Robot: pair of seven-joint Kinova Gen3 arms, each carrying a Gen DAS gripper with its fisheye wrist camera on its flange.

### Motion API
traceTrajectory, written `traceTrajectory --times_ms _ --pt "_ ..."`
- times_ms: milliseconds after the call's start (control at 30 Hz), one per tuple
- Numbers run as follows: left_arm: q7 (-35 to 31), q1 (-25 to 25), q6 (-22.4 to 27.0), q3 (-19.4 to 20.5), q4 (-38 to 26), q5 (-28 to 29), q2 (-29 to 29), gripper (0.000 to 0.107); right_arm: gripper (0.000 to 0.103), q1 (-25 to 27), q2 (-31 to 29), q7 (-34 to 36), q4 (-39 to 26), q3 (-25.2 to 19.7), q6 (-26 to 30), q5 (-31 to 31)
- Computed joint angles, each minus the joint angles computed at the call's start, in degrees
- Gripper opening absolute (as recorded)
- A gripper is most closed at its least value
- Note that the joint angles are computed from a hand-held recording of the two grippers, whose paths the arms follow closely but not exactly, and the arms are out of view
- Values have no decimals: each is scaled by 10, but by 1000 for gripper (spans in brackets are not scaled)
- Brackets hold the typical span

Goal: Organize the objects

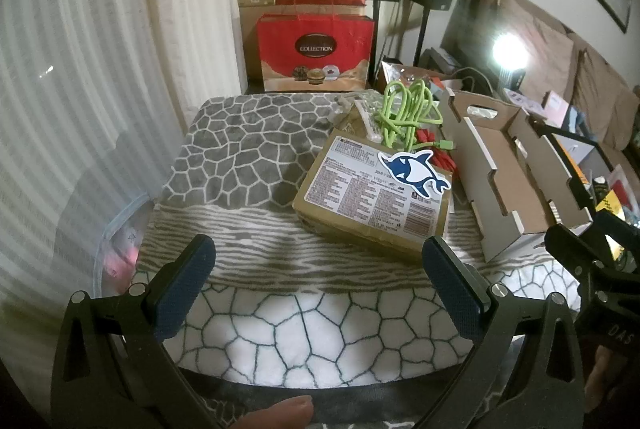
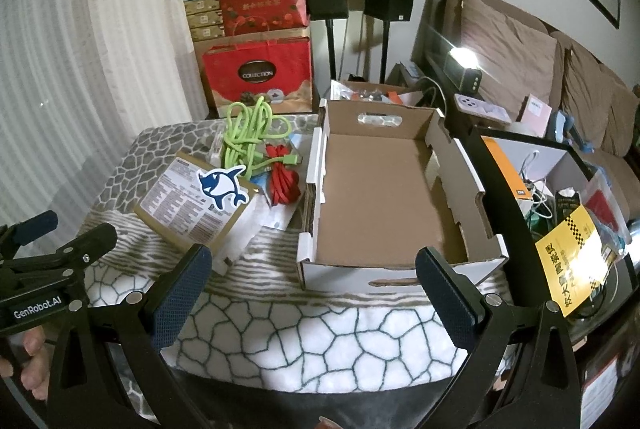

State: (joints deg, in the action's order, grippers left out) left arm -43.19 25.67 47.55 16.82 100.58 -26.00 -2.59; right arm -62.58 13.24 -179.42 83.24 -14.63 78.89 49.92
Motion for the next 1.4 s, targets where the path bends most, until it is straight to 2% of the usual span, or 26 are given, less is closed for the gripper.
traceTrajectory --times_ms 733,1400 --pt "-4 0 0 -3 -1 -1 1 103 103 3 -1 3 0 1 -1 -3" --pt "-5 6 13 -4 -15 -6 9 103 103 33 -25 -14 30 -10 0 -15"
